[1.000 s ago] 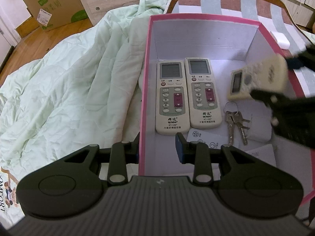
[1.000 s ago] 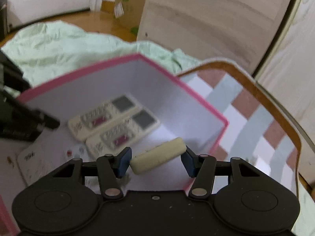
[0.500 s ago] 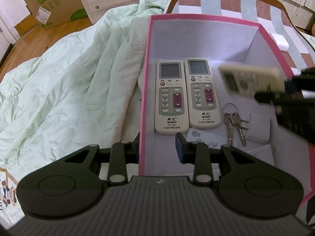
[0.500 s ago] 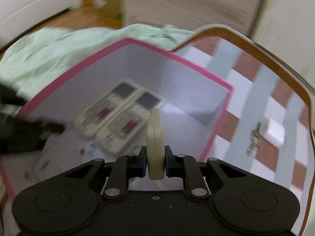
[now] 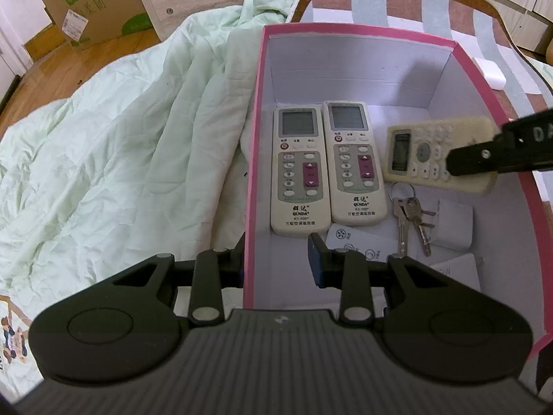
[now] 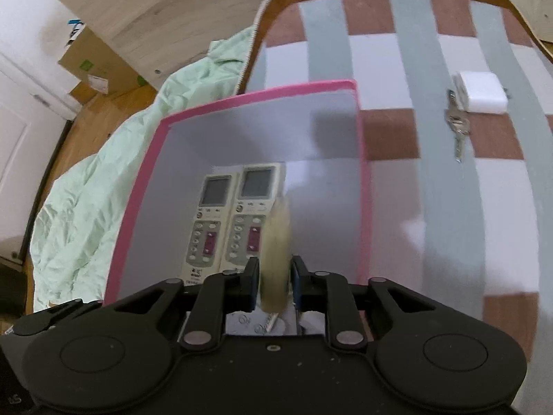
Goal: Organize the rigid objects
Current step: 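Carry the cream remote into the box and release it beside the remotes, then move the right gripper back to the mat over the silver keys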
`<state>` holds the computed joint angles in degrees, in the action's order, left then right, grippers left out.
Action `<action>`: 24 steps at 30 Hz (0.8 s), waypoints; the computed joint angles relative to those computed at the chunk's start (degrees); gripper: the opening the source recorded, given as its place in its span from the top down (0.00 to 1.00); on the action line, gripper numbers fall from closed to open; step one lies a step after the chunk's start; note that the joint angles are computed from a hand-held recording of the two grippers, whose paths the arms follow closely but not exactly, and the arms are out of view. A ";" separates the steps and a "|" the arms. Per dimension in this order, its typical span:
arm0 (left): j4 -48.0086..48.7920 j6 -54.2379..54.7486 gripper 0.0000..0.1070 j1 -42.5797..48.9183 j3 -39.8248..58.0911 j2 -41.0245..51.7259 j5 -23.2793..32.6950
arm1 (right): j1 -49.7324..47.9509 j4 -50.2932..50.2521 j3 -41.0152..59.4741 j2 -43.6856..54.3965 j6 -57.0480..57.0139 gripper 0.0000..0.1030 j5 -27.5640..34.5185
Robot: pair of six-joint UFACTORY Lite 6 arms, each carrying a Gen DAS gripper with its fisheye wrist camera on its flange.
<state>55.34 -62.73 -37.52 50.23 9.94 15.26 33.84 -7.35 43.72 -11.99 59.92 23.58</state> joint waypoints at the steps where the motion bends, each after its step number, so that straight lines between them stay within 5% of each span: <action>1: -0.03 -0.04 0.71 0.05 -0.02 0.00 -0.15 | 0.42 -1.97 -0.01 -0.13 1.42 0.73 0.71; 9: -2.72 2.63 0.71 0.62 0.09 -0.04 -0.92 | 6.92 -14.05 2.12 -0.68 5.29 0.75 9.41; 14: -5.60 5.57 0.71 1.19 0.00 -0.25 -1.49 | 15.00 -23.60 5.94 -0.45 5.77 0.63 19.90; 24: -4.95 4.87 0.71 1.06 0.02 -0.21 -1.33 | 20.39 -23.27 6.12 2.12 -14.02 0.64 18.02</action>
<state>50.39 -57.86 -36.46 50.25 9.73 13.93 54.23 -30.62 49.84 -9.87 45.90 41.60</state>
